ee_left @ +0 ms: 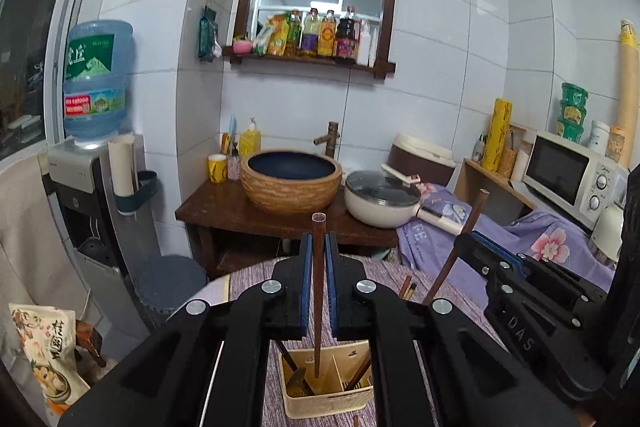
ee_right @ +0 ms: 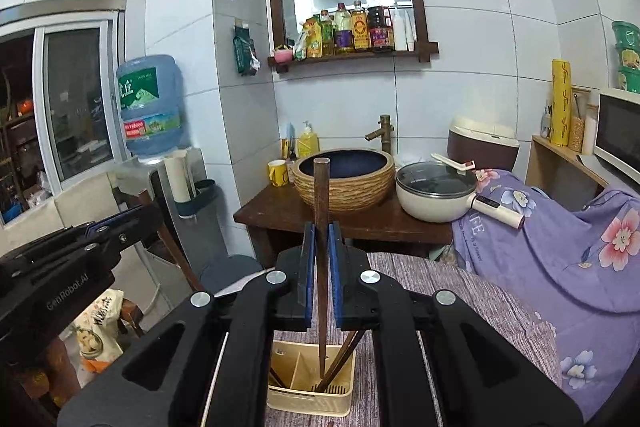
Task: Organize utensils
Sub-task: 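Lower both brown chopsticks into the beige holder and open both tools, then move both open tools back down to the remaining utensils on the table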
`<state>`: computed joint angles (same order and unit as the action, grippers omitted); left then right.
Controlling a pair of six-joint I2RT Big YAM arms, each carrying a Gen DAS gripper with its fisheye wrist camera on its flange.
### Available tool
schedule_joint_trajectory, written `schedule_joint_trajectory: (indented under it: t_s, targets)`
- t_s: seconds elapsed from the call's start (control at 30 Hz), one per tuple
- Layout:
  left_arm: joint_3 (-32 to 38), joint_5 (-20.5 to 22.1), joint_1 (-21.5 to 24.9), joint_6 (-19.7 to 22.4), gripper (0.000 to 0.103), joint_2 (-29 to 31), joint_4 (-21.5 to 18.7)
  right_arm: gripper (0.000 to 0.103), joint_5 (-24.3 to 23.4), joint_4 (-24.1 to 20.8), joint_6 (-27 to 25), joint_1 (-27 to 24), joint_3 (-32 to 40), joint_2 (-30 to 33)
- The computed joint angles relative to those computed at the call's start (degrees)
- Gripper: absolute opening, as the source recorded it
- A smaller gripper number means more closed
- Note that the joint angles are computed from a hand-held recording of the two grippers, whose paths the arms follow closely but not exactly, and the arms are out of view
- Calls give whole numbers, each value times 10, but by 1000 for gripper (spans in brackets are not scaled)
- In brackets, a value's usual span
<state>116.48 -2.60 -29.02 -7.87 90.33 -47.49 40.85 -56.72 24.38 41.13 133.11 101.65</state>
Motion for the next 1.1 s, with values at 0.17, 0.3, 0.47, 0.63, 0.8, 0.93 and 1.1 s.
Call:
schedule_joint_trajectory:
  t_s: [0.17, 0.3, 0.47, 0.63, 0.8, 0.93, 1.1]
  targets:
    - [-30, 2, 1, -8, 7, 14, -3, 8, -21, 16, 25, -11, -61, -8]
    - [-57, 3, 2, -9, 7, 18, -1, 8, -41, 29, 45, -16, -112, -17]
    - [-84, 6, 3, -7, 7, 23, -2, 8, -56, 47, 67, -21, -163, -30]
    - [-109, -21, -3, 9, 7, 19, 28, 8, -63, 47, 80, -24, -185, -32]
    - [-110, -12, -1, 7, 10, 18, 25, 8, -69, 60, 86, -27, -202, -36]
    - [-144, -12, 3, 6, 49, -7, 58, 11, -48, 74, 71, -22, -219, -47]
    - [-217, -16, 9, 11, 68, -57, 98, 42, -27, 111, 79, -6, -277, -87]
